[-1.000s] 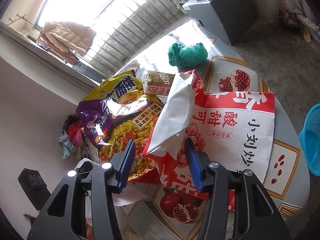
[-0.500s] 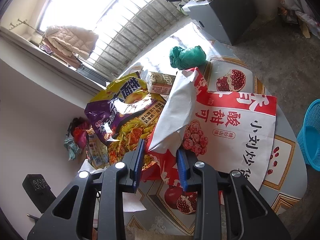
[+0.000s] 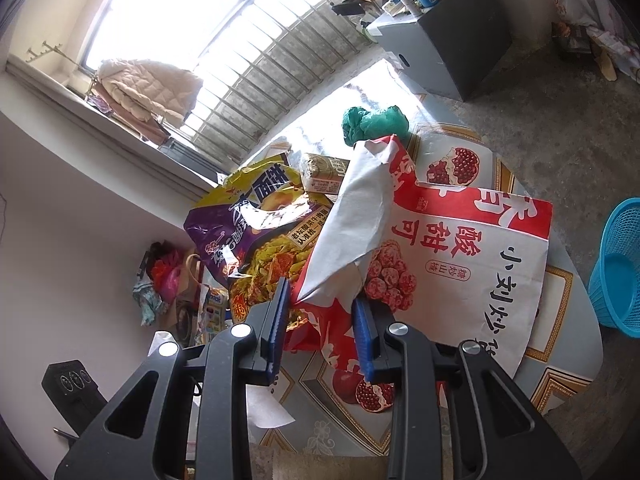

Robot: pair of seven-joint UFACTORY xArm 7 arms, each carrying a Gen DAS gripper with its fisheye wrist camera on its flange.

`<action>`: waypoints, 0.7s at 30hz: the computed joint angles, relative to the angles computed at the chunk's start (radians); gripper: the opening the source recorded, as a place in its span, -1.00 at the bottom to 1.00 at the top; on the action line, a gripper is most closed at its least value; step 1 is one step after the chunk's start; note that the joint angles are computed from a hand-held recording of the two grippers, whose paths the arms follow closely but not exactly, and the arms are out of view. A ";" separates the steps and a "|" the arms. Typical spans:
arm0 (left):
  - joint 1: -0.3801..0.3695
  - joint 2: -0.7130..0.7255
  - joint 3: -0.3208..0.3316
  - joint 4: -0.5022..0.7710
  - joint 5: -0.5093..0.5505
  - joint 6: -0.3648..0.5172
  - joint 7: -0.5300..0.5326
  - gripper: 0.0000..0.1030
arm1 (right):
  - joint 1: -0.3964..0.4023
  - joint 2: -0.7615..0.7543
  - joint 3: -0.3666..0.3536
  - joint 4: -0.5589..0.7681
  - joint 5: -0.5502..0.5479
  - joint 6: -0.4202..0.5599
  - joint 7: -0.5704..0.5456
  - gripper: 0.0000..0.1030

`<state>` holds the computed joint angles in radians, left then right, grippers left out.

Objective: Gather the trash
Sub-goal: 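Carry the paper bag and tissue over the blue wastebasket with both tools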

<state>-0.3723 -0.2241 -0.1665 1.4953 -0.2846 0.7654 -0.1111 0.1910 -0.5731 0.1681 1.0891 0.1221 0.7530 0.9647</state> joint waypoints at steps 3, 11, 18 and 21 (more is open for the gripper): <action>-0.006 -0.008 0.002 0.013 -0.012 -0.020 0.018 -0.98 | -0.007 -0.014 0.006 0.005 -0.014 -0.003 0.003 -0.45; -0.056 0.043 -0.013 0.139 -0.076 -0.026 0.103 -0.99 | -0.050 -0.140 0.022 -0.022 -0.063 0.003 0.028 -0.46; -0.130 0.215 -0.086 0.355 -0.101 0.003 0.163 -1.00 | -0.153 -0.346 0.018 -0.073 -0.122 0.119 0.075 -0.46; -0.184 0.354 -0.128 0.518 -0.076 0.061 0.160 -1.00 | -0.197 -0.442 -0.002 -0.124 -0.129 0.166 0.099 -0.46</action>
<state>-0.5563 0.1301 -0.2946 2.0131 -0.3602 0.8263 0.0491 -0.0057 -1.0152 0.1658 0.9653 -0.0065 0.9190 1.0637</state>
